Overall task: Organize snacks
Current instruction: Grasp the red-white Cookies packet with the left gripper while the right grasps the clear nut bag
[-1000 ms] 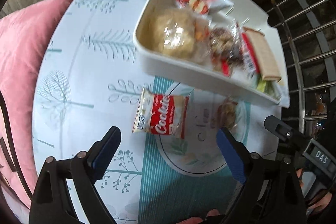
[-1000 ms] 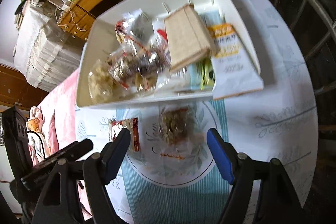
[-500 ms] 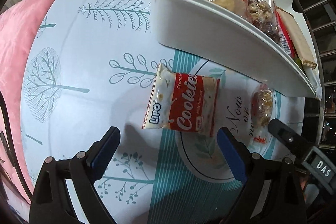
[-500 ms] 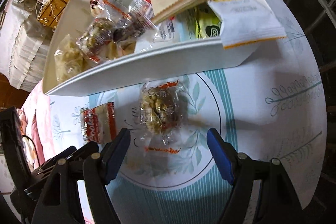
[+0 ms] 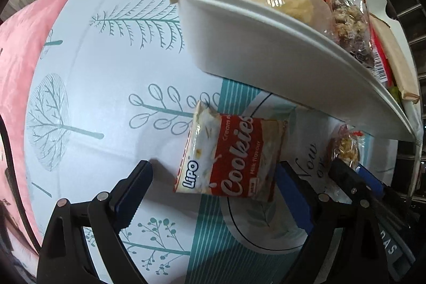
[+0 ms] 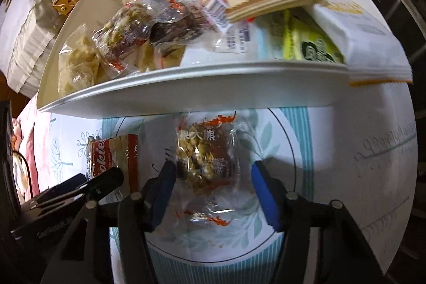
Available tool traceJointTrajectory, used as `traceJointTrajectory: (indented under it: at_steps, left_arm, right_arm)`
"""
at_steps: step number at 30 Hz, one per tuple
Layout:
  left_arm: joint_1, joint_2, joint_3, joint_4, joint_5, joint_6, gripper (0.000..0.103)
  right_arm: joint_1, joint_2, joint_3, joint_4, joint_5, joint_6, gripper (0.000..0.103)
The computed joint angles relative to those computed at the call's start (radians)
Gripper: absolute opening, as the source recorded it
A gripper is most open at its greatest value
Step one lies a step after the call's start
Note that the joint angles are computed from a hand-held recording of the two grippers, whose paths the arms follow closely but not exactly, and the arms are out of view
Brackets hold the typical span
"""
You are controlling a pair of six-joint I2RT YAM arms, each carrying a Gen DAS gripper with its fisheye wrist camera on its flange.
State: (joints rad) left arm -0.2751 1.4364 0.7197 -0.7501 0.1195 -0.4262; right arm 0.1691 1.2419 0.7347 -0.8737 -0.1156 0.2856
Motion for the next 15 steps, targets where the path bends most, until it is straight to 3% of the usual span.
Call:
traceJointTrajectory:
  at_steps: [5,7,9,15]
  left_arm:
    - [-0.043,0.042,0.027,0.005,-0.052,-0.044,0.085]
    - [-0.057,0.029,0.03,-0.001,-0.069,-0.056,0.077]
    - [-0.062,0.01,0.031,0.006,-0.083,-0.065,0.061]
    - [-0.015,-0.004,0.041,-0.002,-0.08,-0.016,0.053]
  right_arm:
    - [0.064,0.018,0.003,0.027,0.002,0.024,0.046]
    - [0.084,0.022,0.002,0.035,0.005,0.034,0.046]
    - [0.088,0.021,-0.001,0.042,-0.003,0.039,0.044]
    - [0.047,-0.01,0.015,0.005,-0.029,-0.028,0.037]
